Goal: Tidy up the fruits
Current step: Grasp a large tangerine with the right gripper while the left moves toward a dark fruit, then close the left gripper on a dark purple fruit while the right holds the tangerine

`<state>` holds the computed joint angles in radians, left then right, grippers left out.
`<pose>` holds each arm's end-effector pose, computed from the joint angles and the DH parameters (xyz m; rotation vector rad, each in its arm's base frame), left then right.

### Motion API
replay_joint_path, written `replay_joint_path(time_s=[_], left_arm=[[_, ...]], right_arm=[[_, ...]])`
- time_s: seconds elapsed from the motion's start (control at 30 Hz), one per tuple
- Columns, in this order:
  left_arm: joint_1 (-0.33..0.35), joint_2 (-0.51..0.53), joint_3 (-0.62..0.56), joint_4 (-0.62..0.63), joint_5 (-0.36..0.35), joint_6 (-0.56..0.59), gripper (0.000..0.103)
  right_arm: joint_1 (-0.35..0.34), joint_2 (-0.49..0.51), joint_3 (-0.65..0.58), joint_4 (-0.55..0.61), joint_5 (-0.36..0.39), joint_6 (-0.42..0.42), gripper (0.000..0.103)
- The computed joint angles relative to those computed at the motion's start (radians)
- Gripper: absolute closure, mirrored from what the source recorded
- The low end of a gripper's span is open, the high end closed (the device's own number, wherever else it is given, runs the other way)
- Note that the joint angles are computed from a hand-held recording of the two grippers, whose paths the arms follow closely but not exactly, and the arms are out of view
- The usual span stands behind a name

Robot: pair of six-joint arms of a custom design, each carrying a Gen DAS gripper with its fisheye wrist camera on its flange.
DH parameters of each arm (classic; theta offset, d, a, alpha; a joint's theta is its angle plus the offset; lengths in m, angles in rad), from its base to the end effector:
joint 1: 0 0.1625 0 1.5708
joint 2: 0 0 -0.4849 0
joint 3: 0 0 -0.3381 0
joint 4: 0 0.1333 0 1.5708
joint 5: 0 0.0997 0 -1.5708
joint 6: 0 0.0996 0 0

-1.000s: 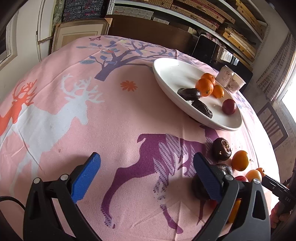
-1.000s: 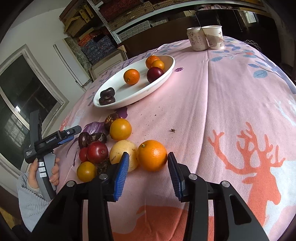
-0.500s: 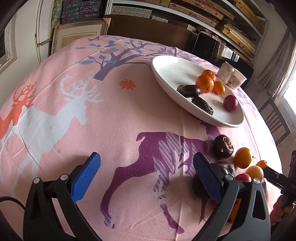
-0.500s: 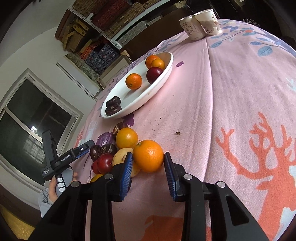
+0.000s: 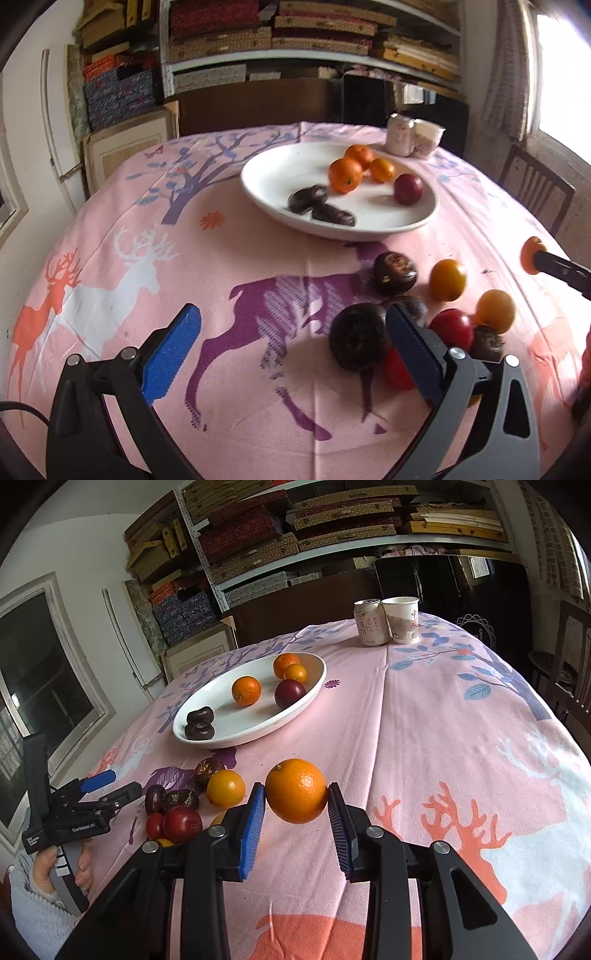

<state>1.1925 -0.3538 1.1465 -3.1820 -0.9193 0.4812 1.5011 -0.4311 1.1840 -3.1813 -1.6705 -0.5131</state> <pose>-0.1222 -0.8318 0.1084 0.6499 2.2243 -0.9533 0.0655 -0.8340 0.1445 0.5121 -2.5408 1.0976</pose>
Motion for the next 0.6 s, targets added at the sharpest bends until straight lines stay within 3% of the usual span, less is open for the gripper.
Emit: replay_joint_path(time_s=[0.03,0.13,0.27,0.37,0.5,0.57,0.6], left_arm=[[-0.004,0.001,0.011,-0.023,-0.014,0.035,0.005],[-0.019,0.049,-0.060,0.075,0.083,0.072,0.005],[-0.009,0.057,-0.108,0.151,0.130,-0.014,0.004],[0.008,0.040,-0.116,0.197,0.124,-0.104,0.004],[0.012,0.041,-0.128,0.226,0.143,-0.127,0.005],[0.011,0.055,-0.156,0.283,0.144,-0.107,0.015],[0.010,0.063,-0.176,0.321,0.141,-0.099,0.030]], right_arm=[[-0.003,-0.001,-0.005,0.012,0.005,0.010,0.068],[0.001,0.001,0.000,0.009,-0.002,0.008,0.068],[0.007,0.007,0.000,0.000,-0.018,-0.007,0.068],[0.008,0.007,-0.003,0.006,-0.025,-0.002,0.068],[0.008,0.008,-0.006,0.009,-0.027,-0.004,0.068],[0.010,0.010,-0.014,0.022,-0.034,-0.010,0.068],[0.011,0.011,-0.014,0.022,-0.039,-0.015,0.068]])
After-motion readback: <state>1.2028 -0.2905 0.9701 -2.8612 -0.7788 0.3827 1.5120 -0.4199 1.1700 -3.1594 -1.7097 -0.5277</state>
